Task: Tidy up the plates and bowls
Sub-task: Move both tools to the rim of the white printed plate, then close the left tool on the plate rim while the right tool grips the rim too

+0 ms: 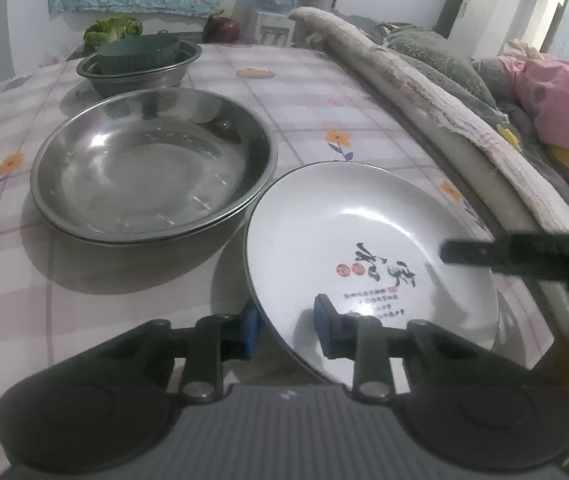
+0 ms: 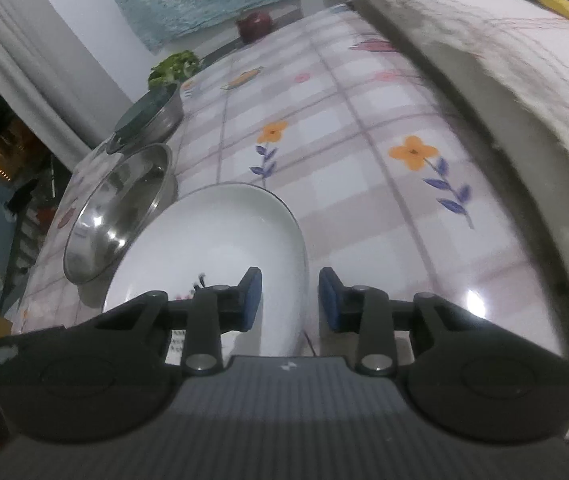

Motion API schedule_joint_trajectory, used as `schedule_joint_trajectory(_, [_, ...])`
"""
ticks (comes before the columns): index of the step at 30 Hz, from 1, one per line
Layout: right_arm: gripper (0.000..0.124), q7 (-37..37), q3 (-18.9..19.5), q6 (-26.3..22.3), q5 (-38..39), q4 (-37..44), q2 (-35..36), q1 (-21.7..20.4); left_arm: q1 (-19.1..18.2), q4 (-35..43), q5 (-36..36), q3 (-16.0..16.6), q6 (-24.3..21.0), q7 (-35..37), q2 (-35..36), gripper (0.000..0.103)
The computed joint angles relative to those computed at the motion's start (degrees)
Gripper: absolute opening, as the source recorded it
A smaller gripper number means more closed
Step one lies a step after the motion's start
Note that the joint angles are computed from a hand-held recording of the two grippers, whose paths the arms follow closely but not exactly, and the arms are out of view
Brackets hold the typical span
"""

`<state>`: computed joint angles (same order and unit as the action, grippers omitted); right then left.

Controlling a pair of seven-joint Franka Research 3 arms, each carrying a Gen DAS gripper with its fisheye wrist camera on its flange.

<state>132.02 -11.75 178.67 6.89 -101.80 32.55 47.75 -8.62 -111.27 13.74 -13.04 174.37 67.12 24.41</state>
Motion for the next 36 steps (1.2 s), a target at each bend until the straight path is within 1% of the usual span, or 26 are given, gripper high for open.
schedule_joint_trajectory(2, [0.023,0.1,1.0,1.5,0.9,-2.6,-1.3,-0.5,0.1,0.1,-0.2,0.0,0.1,-0.2,0.1,0.028])
schedule_joint_trajectory(5, [0.015,-1.8,4.7,3.6,3.0,-4.8,-2.4,-3.0,0.9,0.1,-0.9,-0.9,-0.3,0.0,0.0,0.026])
schedule_joint_trajectory(7, [0.012,-3.5,6.7,4.6,4.4,-5.1,-2.5,-4.5,2.8,-0.3,-2.3,-3.2,-0.5,1.6,-0.2,0.025])
schedule_joint_trajectory(9, [0.012,-3.9,4.3,4.4,5.3,-4.8,-2.1,-2.3,4.5,-0.6,-4.0,-5.3,-1.3,3.6,-0.4,0.025])
schedule_joint_trajectory(10, [0.012,-4.1,3.5,4.2,5.6,-4.5,-2.0,-1.7,4.9,-0.6,-4.6,-5.9,-1.5,4.4,-0.4,0.025])
schedule_joint_trajectory(11, [0.012,-4.3,3.7,4.5,6.1,-4.5,-1.9,-1.9,5.2,-0.5,-5.2,-6.3,-1.8,5.1,-0.3,0.025])
schedule_joint_trajectory(14, [0.011,-6.1,6.6,5.6,7.8,-4.6,-1.7,-4.5,5.7,0.8,-7.1,-7.0,-3.2,6.8,0.4,0.026])
schedule_joint_trajectory(16, [0.011,-7.2,7.3,6.0,8.7,-4.7,-1.8,-5.1,4.9,1.9,-6.9,-6.2,-4.2,7.8,0.8,0.028])
schedule_joint_trajectory(18, [0.011,-8.1,8.2,6.4,9.7,-4.8,-1.8,-5.7,3.2,3.0,-5.9,-4.5,-5.0,8.1,1.2,0.031])
schedule_joint_trajectory(21, [0.011,-9.5,9.8,6.8,11.2,-4.8,-1.7,-7.1,2.2,3.8,-5.6,-3.3,-5.3,7.9,1.6,0.031])
schedule_joint_trajectory(23, [0.011,-10.2,10.0,6.8,11.9,-4.6,-1.6,-7.3,1.8,4.0,-5.5,-2.9,-4.9,7.8,1.8,0.031])
schedule_joint_trajectory(26, [0.011,-10.8,9.9,7.1,12.9,-4.6,-1.5,-7.0,2.1,4.6,-5.9,-3.1,-4.6,7.7,2.4,0.031])
schedule_joint_trajectory(28, [0.011,-11.2,10.0,7.6,13.5,-4.6,-1.4,-6.9,2.7,4.7,-6.5,-3.8,-4.1,8.1,2.8,0.031])
schedule_joint_trajectory(30, [0.011,-11.5,10.3,8.0,14.2,-4.7,-1.3,-7.0,4.3,4.7,-7.6,-5.6,-3.1,9.5,3.3,0.037])
schedule_joint_trajectory(31, [0.011,-11.7,10.4,8.2,14.5,-4.8,-1.3,-7.1,4.8,4.6,-7.9,-6.1,-2.7,10.1,3.5,0.038])
schedule_joint_trajectory(34, [0.011,-12.3,11.1,8.7,15.4,-4.8,-1.2,-7.6,4.2,4.6,-7.4,-5.6,-1.4,10.0,3.8,0.040])
schedule_joint_trajectory(36, [0.011,-12.8,12.5,9.7,16.0,-4.9,-1.0,-8.7,4.3,4.7,-7.5,-5.7,-0.9,9.9,4.1,0.042])
